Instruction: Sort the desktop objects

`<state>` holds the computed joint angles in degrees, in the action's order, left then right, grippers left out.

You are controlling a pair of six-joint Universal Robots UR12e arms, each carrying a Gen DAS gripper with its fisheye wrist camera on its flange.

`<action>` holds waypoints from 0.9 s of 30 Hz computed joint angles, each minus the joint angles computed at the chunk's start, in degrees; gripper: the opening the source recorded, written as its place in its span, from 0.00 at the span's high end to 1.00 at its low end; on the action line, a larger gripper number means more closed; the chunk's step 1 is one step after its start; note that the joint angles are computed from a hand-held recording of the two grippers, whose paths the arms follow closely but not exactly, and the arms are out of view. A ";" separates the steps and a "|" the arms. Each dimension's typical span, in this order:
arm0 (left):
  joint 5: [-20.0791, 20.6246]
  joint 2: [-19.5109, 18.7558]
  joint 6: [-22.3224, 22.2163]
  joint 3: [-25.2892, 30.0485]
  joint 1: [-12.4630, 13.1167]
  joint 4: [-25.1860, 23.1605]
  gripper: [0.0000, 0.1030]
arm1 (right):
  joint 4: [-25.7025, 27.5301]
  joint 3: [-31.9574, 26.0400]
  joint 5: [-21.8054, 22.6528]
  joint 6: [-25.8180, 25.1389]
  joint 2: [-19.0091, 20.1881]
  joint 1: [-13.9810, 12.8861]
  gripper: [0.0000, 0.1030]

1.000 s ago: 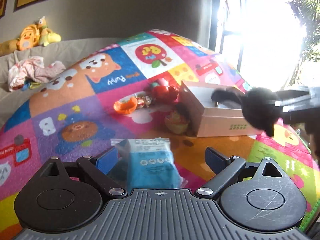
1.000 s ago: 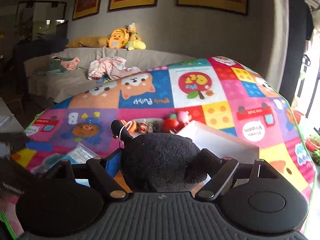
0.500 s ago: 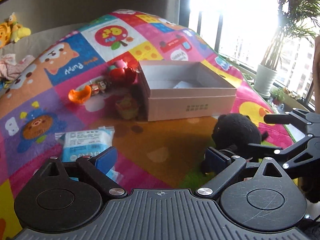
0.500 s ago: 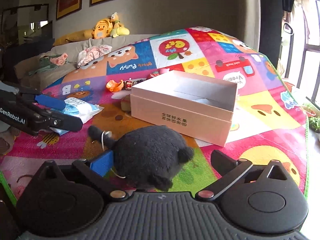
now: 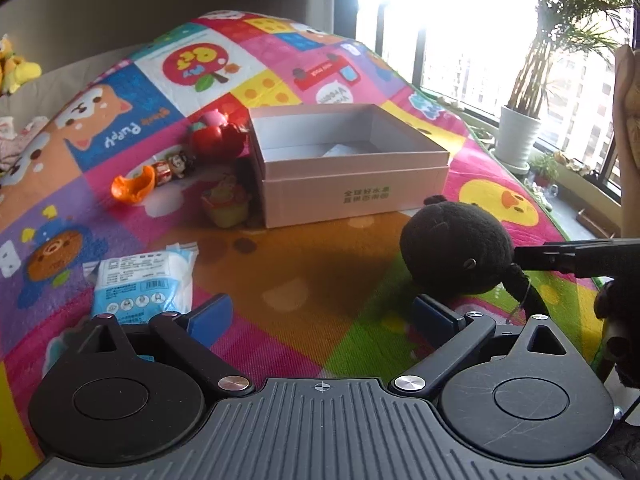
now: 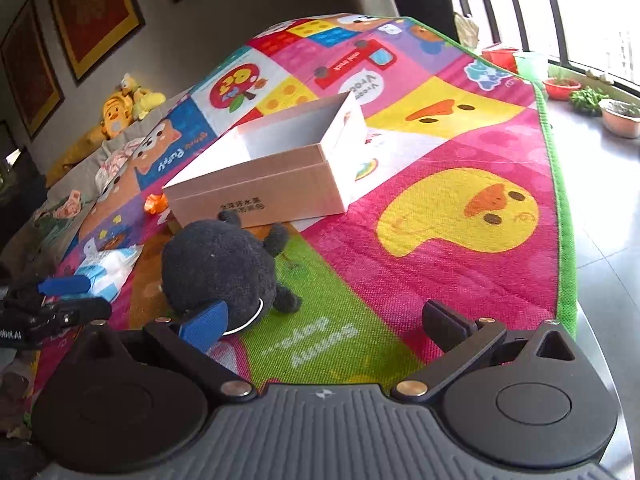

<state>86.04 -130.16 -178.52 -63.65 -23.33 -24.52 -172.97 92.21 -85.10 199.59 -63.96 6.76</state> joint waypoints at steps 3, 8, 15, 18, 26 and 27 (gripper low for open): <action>0.08 -0.20 0.46 0.33 -0.14 -0.60 0.03 | 0.44 -0.13 -1.81 -1.91 0.08 0.35 0.00; -0.73 -2.62 3.80 4.26 -0.89 -2.81 0.03 | -0.22 -0.30 -4.20 -2.98 0.15 0.71 0.00; 3.46 -7.36 10.73 11.54 -3.00 -2.98 0.03 | -1.80 -0.16 -5.81 -3.94 0.13 0.78 0.00; 5.14 -9.65 9.76 16.02 -3.24 -4.28 0.03 | -2.11 0.18 -5.32 -5.26 0.00 0.62 0.00; 4.85 -15.42 8.32 27.54 -3.56 -10.10 0.03 | 0.75 0.83 -0.29 -6.47 -0.63 -0.18 0.00; 4.30 -15.81 8.09 28.42 -3.56 -10.68 0.03 | 1.08 0.96 1.14 -6.71 -0.75 -0.28 0.00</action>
<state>90.34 -145.97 -170.43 -35.23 -26.89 -35.21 -171.89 93.16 -83.96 192.88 -64.71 6.47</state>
